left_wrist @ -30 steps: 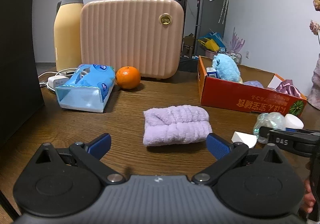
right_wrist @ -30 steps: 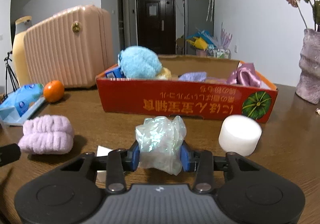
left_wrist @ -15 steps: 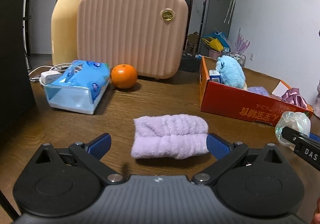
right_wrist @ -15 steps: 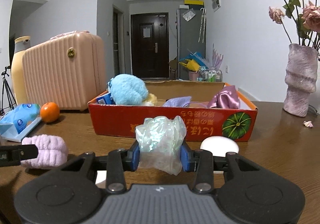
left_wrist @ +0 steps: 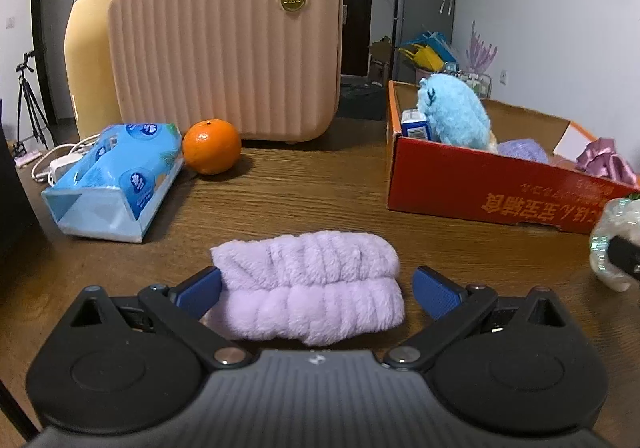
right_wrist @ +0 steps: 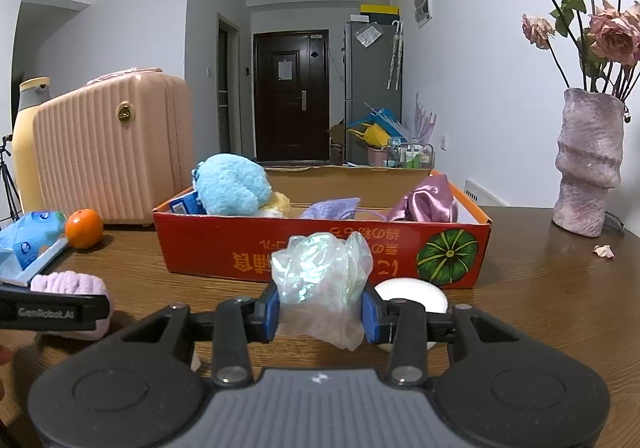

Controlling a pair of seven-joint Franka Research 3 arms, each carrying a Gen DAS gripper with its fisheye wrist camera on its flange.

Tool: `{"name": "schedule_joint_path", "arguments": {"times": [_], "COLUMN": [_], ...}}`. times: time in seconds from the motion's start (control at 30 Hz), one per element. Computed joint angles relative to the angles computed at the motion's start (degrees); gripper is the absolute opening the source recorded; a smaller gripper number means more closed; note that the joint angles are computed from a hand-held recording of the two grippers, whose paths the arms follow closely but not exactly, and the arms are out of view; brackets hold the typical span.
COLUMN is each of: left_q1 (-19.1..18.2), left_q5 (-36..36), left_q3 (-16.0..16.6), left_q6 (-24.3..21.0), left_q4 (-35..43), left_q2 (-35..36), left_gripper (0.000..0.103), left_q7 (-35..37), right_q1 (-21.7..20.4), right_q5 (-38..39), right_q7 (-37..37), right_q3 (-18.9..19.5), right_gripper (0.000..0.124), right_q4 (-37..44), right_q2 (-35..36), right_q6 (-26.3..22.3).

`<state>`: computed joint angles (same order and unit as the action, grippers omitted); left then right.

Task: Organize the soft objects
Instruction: 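Grasp the iridescent plastic bag with the right gripper while the left gripper grasps the lavender hair band, then lift and carry the plastic bag and lavender hair band in both grippers over the box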

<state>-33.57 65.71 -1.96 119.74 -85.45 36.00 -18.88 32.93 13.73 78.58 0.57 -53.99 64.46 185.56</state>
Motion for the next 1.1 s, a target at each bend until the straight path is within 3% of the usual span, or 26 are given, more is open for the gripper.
{"name": "schedule_joint_path", "arguments": {"times": [0.23, 0.43, 0.87, 1.03, 1.1], "left_q1": [1.9, 3.6, 2.9, 2.7, 2.0], "left_q5": [-3.9, -6.2, -7.0, -5.8, -3.7], "left_q3": [-0.1, 0.1, 0.4, 0.8, 1.2], "left_q6": [0.6, 5.1, 4.4, 5.7, 6.0], "left_q4": [2.2, 0.0, 0.8, -1.1, -2.2], "left_q2": [1.8, 0.7, 1.2, -0.2, -1.1], "left_gripper": [0.103, 0.103, 0.103, 0.089, 0.078], "left_q7": [4.1, 3.9, 6.0, 4.0, 1.8], "right_q1": [-1.2, -2.3, -2.4, -2.6, -2.8], "right_q5": [-1.0, -1.4, -0.5, -0.4, -0.4], "right_q7": [-1.7, -4.1, -5.4, -5.9, -6.2], "right_q3": [2.1, 4.7, 5.1, 5.6, 6.0], "right_gripper": [0.039, 0.039, 0.039, 0.039, 0.039], "right_q4": [0.2, -0.7, -0.8, -1.0, -1.5], "right_q2": [0.2, -0.2, -0.2, -0.3, -0.6], "right_q6": [-0.2, 0.7, 0.9, 1.3, 1.6]}}
